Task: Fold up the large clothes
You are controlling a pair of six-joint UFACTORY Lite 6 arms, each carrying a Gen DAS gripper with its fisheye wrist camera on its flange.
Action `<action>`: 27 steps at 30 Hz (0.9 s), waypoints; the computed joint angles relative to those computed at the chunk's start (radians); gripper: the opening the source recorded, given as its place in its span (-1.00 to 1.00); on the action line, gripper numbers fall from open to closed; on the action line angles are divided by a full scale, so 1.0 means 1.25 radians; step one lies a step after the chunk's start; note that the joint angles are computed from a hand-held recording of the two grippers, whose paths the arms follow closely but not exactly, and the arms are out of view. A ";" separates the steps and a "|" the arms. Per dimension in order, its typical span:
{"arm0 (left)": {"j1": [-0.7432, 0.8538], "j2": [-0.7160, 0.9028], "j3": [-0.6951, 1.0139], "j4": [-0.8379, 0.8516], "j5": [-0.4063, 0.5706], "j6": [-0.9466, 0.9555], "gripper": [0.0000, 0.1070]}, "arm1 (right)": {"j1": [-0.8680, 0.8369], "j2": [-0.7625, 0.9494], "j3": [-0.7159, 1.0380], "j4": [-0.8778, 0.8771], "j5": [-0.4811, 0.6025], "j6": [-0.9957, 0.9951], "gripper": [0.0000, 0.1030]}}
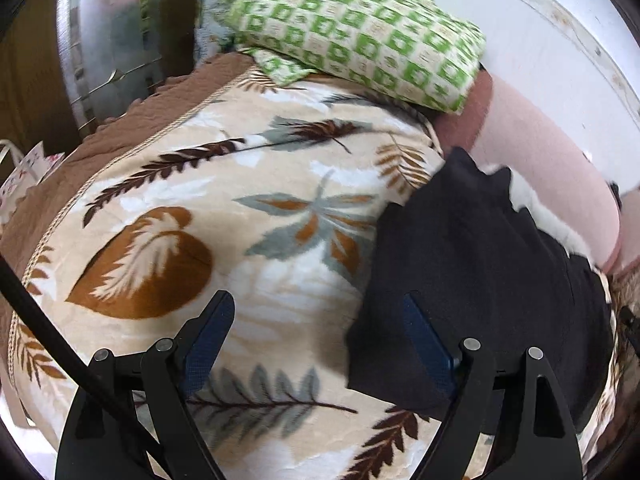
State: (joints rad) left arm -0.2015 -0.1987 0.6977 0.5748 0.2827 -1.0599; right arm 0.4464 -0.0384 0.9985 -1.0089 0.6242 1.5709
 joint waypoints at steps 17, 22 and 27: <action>0.043 -0.050 0.000 0.005 0.023 -0.009 0.58 | 0.276 0.395 0.366 -0.133 0.140 0.025 0.28; -0.012 -0.070 -0.007 0.275 0.107 -0.276 0.58 | 0.283 0.590 0.606 0.004 0.082 -0.151 0.28; -0.070 -0.074 -0.019 0.442 0.172 -0.428 0.58 | 0.259 0.738 0.782 0.090 0.130 -0.239 0.48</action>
State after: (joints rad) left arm -0.2887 -0.2915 0.6745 1.1269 0.4977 -1.5953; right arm 0.7701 0.8837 1.9760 -0.8964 0.7866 1.2720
